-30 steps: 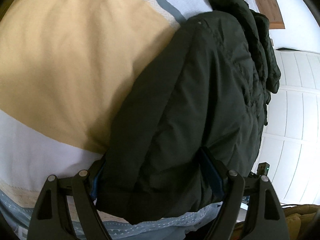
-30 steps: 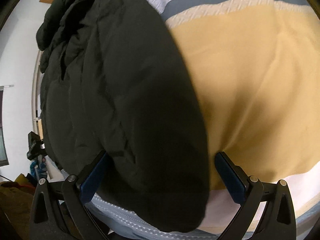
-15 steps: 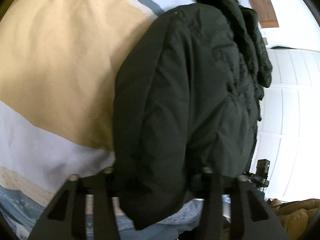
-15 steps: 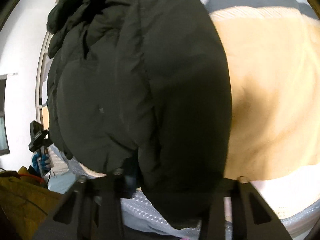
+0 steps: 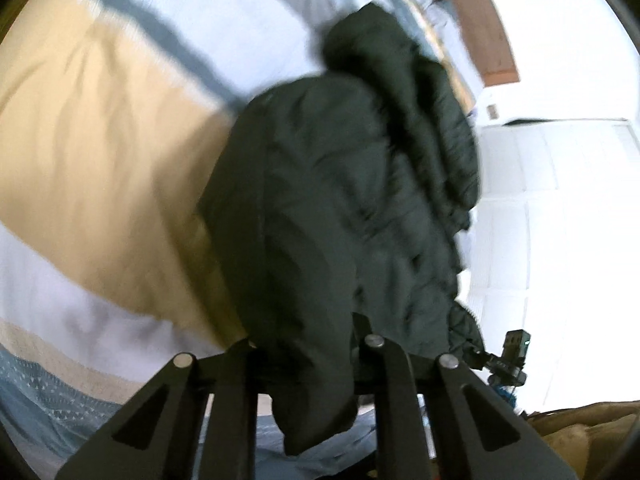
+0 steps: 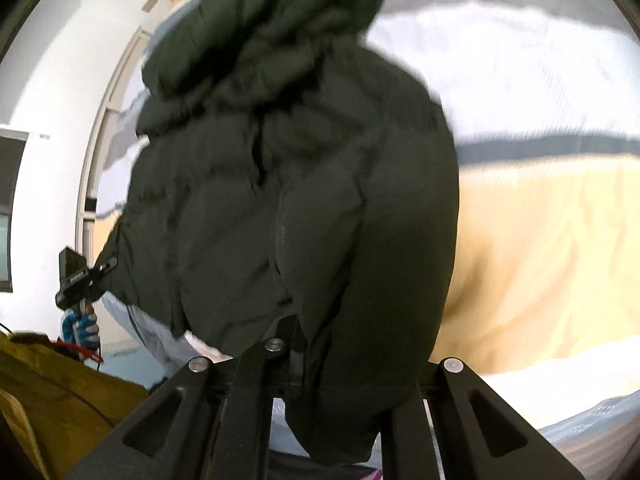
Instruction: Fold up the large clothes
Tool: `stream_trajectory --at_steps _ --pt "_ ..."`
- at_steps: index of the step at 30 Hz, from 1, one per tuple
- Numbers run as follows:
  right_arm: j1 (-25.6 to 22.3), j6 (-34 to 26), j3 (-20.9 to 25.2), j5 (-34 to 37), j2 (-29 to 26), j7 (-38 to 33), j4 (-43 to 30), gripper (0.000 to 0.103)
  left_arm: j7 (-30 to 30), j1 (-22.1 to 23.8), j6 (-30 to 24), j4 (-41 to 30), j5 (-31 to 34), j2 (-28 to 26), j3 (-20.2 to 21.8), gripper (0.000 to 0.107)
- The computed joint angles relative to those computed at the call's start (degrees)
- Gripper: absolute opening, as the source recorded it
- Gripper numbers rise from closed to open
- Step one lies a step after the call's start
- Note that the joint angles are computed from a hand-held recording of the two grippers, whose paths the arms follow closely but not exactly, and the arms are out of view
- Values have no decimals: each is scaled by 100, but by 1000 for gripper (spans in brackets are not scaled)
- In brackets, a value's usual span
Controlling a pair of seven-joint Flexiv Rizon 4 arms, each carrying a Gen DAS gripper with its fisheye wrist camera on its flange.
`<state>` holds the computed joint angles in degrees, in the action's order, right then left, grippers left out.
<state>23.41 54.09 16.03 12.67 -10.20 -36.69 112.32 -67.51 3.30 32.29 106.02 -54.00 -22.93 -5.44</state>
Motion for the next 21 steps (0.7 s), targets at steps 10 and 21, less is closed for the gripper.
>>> stream_trajectory --at_steps 10,21 --pt "-161 -149 -454 -1315 -36 127 -680 10 -146 12 258 -1115 -701 -331 -314 14" --pt "-454 -6 -847 -2011 -556 420 -1739 10 -1075 -30 255 -3918 36 -1788 -749 14"
